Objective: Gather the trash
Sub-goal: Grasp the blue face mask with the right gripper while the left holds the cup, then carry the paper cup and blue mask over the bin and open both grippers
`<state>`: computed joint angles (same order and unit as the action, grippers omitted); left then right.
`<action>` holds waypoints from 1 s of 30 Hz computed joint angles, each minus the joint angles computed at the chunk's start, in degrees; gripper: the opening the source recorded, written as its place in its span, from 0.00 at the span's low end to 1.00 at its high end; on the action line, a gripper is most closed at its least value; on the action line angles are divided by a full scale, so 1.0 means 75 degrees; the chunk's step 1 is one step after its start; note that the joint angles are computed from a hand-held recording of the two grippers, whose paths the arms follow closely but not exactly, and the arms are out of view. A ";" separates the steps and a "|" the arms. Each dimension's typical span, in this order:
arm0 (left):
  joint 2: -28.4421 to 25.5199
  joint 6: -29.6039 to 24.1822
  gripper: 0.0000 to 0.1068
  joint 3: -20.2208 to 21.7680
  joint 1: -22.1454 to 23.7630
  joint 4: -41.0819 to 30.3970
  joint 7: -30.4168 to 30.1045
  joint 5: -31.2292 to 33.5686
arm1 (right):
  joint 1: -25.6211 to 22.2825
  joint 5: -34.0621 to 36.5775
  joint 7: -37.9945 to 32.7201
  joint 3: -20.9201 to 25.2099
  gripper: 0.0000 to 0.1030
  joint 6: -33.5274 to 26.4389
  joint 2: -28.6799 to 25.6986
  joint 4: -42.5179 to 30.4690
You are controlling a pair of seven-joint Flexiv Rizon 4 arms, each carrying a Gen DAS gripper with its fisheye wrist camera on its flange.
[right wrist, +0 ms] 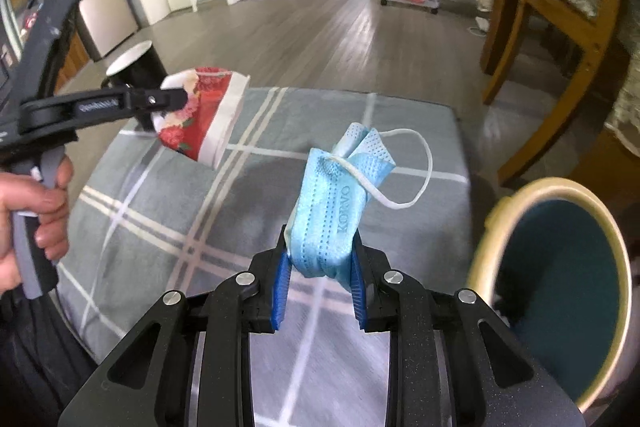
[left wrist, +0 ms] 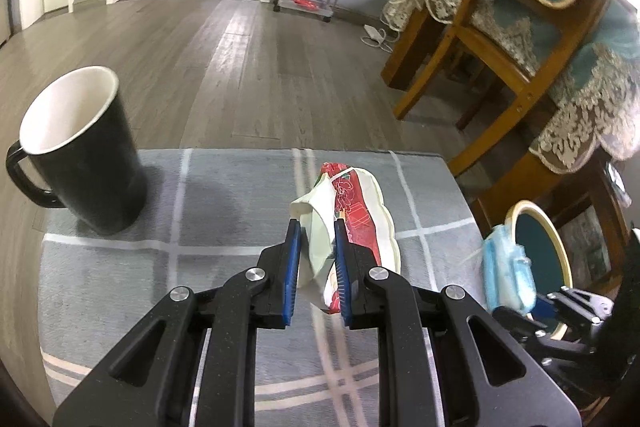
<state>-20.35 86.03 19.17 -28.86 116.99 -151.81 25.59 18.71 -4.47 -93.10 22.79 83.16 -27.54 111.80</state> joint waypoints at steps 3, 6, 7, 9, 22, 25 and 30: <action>-0.0094 -0.0163 0.15 -0.0193 0.0009 -0.0153 0.0114 -0.0085 | -0.0156 0.0066 -0.0076 -0.0004 0.27 0.0250 0.0165 0.0242; -0.0187 -0.0193 0.15 -0.0303 -0.0072 -0.0335 0.0165 -0.0096 | -0.0222 0.0040 -0.0043 -0.0124 0.27 0.0515 0.0294 0.0481; -0.0215 -0.0093 0.15 -0.0310 -0.0102 -0.0365 0.0145 -0.0081 | -0.0224 0.0021 0.0003 -0.0179 0.27 0.0615 0.0318 0.0539; -0.0268 -0.0010 0.15 -0.0292 -0.0235 -0.0480 0.0178 -0.0101 | -0.0329 0.0047 0.0111 -0.0222 0.27 0.0942 0.0393 0.0732; -0.0802 -0.0835 0.15 -0.0721 -0.0619 -0.1801 0.0427 0.0007 | -0.1345 -0.0323 0.0740 -0.0058 0.27 0.1751 0.0540 0.1195; -0.0983 -0.0865 0.15 -0.0864 -0.0612 -0.2050 0.0613 -0.0081 | -0.1545 -0.0455 0.0899 -0.0044 0.27 0.1796 0.0554 0.1243; -0.1339 -0.0769 0.15 -0.1039 -0.0663 -0.2482 0.1029 -0.0389 | -0.1791 -0.0612 0.1138 -0.0155 0.27 0.1791 0.0571 0.1282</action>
